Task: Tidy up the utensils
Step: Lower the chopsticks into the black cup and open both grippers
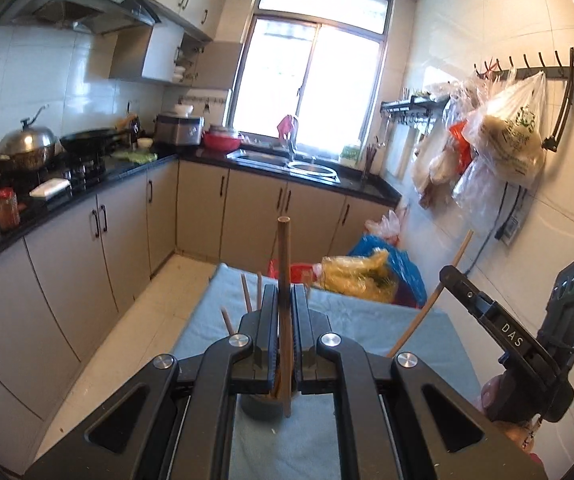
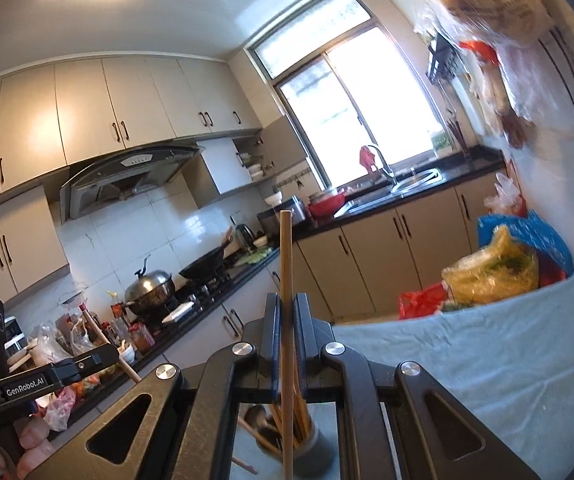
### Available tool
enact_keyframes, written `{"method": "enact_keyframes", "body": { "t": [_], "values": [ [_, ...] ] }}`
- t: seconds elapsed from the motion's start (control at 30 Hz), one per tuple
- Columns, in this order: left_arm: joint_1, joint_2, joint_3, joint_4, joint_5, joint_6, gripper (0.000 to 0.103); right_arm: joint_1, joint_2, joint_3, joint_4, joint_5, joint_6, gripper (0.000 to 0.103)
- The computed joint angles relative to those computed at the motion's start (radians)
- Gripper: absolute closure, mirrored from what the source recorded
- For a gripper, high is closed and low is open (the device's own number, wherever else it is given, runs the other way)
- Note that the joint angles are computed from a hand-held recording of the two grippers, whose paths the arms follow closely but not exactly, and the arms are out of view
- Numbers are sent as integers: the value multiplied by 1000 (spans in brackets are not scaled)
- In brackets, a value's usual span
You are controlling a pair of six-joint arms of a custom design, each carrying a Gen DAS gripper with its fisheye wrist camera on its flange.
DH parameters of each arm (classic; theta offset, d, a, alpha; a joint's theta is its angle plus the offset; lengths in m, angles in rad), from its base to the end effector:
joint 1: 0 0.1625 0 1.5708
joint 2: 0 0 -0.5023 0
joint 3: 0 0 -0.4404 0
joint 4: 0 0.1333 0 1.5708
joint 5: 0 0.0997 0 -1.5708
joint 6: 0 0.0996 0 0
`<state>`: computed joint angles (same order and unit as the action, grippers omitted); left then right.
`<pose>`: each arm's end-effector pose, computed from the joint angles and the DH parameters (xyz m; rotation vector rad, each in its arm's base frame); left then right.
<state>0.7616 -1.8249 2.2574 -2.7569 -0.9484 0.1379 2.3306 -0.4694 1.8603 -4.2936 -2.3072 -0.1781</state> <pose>-0.1586 -0.4157 0.4733 0.8700 2.4062 -1.2172 0.4766 -0.4052 0.0358 0.3924 -2.2241 1.8659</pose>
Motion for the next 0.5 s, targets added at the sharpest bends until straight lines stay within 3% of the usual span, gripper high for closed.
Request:
{"method": "enact_keyframes", "body": {
  "t": [0.3, 0.5],
  "values": [
    [84, 104, -45, -102, -44, 25, 97, -11, 54, -142, 30, -8, -100, 96],
    [122, 146, -28, -176, -55, 67, 97, -52, 91, -178, 76, -5, -68, 96]
  ]
}}
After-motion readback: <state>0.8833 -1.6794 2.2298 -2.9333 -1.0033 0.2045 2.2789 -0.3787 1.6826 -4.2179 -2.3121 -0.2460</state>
